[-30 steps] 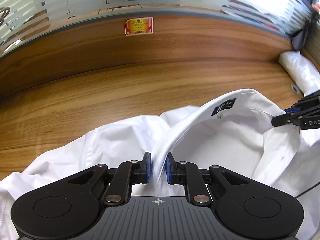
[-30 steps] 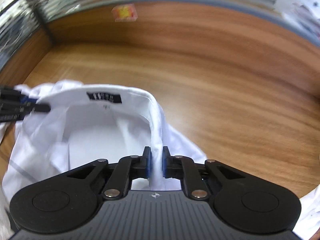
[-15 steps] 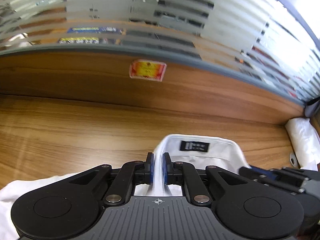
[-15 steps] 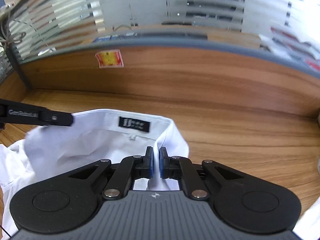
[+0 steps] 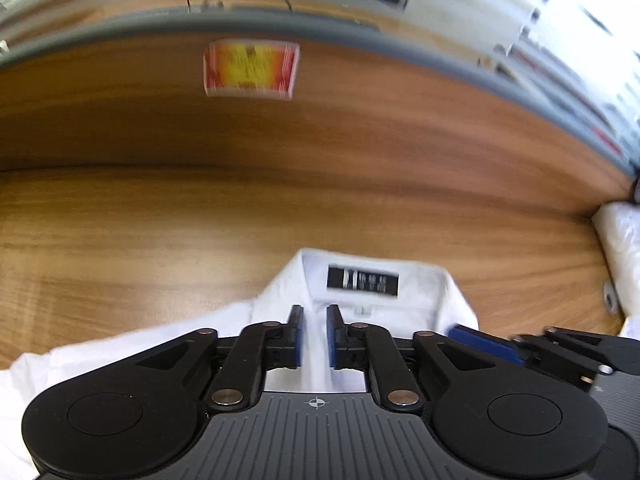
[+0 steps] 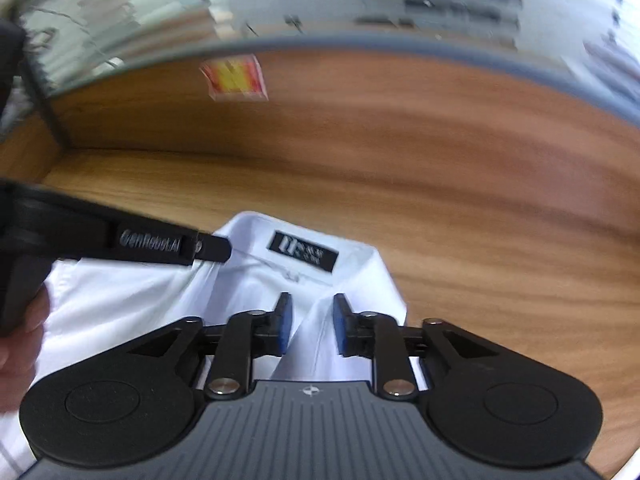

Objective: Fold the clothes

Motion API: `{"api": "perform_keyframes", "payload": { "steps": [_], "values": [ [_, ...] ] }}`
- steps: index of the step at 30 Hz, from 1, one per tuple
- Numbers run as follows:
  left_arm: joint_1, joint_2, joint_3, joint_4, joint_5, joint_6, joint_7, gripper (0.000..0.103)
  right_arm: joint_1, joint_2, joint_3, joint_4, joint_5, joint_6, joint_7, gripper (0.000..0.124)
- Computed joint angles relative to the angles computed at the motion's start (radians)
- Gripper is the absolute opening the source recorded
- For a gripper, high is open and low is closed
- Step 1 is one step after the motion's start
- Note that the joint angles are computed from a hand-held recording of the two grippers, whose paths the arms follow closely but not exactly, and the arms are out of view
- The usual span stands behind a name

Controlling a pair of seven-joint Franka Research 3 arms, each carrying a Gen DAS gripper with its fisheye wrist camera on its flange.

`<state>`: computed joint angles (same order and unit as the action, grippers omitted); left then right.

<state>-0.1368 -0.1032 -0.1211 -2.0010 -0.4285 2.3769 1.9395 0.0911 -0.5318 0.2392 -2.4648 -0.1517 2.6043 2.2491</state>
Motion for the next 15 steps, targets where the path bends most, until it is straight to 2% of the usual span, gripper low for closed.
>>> {"api": "perform_keyframes", "payload": {
  "steps": [2,3,5,7,11,13,15],
  "values": [
    [-0.001,-0.020,0.009,0.003,-0.046,0.009,0.022,0.039,0.018,-0.070,-0.030,-0.027,0.014,0.001,-0.044,0.034],
    [-0.002,-0.032,0.013,0.005,-0.063,0.010,0.030,0.043,0.020,-0.108,-0.040,-0.037,0.023,-0.012,-0.062,0.035],
    [-0.009,-0.048,0.023,0.012,-0.102,-0.008,0.063,0.046,0.007,-0.193,-0.048,-0.062,0.038,-0.060,-0.081,0.037],
    [-0.016,-0.060,0.029,0.019,-0.128,-0.036,0.083,0.051,-0.023,-0.285,-0.045,-0.093,0.044,-0.143,-0.082,0.040],
    [-0.032,-0.064,0.028,0.026,-0.176,-0.106,0.086,0.059,-0.094,-0.466,-0.036,-0.157,0.038,-0.340,-0.068,0.043],
    [-0.036,-0.063,0.022,0.024,-0.175,-0.139,0.079,0.060,-0.133,-0.547,-0.033,-0.188,0.027,-0.446,-0.049,0.044],
    [-0.043,-0.058,0.013,0.018,-0.170,-0.161,0.071,0.064,-0.173,-0.637,-0.034,-0.232,0.018,-0.522,-0.014,0.050]
  ]
}}
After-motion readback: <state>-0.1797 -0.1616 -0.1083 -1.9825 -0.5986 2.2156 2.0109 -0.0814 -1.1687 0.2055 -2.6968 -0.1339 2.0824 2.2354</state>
